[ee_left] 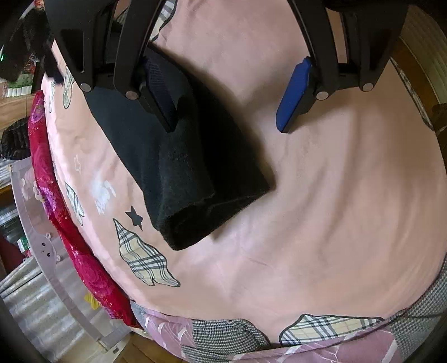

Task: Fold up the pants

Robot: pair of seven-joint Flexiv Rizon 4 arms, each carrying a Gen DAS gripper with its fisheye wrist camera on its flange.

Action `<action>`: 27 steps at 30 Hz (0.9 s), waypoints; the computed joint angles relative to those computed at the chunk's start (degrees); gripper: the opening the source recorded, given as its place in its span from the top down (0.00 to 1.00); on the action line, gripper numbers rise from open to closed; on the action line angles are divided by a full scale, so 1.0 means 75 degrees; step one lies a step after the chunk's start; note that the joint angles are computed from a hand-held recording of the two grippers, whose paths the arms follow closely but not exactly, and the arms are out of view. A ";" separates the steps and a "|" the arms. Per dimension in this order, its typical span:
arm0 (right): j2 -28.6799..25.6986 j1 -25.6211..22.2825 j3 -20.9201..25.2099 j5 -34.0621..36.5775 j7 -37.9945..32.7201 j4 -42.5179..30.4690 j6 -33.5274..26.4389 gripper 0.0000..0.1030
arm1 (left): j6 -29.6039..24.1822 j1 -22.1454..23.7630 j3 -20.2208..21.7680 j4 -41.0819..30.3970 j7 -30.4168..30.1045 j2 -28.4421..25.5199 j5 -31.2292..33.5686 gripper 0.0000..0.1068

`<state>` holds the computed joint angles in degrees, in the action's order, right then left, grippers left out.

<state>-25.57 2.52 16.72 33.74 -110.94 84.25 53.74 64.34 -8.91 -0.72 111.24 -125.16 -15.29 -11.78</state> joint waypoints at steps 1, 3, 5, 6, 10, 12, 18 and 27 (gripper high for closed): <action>-0.0147 -0.0008 -0.0018 0.0029 0.0084 -0.0214 -0.0097 0.59 | 0.0032 0.0020 -0.0011 0.0008 0.0058 -0.0022 -0.0012 0.31; -0.0535 0.0086 -0.0122 -0.0125 0.0378 -0.0703 -0.0306 0.59 | 0.0140 0.0024 -0.0003 0.0053 0.0106 -0.0019 0.0009 0.32; -0.0914 0.0213 -0.0220 -0.0445 0.0637 -0.1135 -0.0493 0.59 | 0.0289 0.0039 0.0005 0.0092 0.0221 -0.0025 0.0054 0.35; -0.1127 0.0279 -0.0272 -0.0638 0.0777 -0.1371 -0.0605 0.59 | 0.0296 0.0045 0.0007 0.0080 0.0274 -0.0042 0.0072 0.37; -0.1722 0.0492 -0.0344 -0.1461 0.1030 -0.1981 -0.1251 0.59 | 0.0396 0.0103 -0.0054 0.0082 0.0596 -0.0115 -0.0019 0.42; -0.1851 0.0555 -0.0292 -0.1817 0.0895 -0.2061 -0.1798 0.58 | 0.0549 0.0143 -0.0114 0.0121 0.0786 -0.0168 -0.0142 0.42; -0.1606 0.0719 -0.0275 -0.2235 0.0365 -0.1328 -0.1102 0.57 | 0.0702 0.0020 -0.0028 -0.0127 0.0855 -0.0485 -0.0037 0.51; -0.2548 0.0519 -0.0010 -0.1857 0.0558 -0.3004 -0.2688 0.71 | 0.0904 -0.0096 -0.0010 -0.0493 0.0838 -0.0874 0.0242 0.80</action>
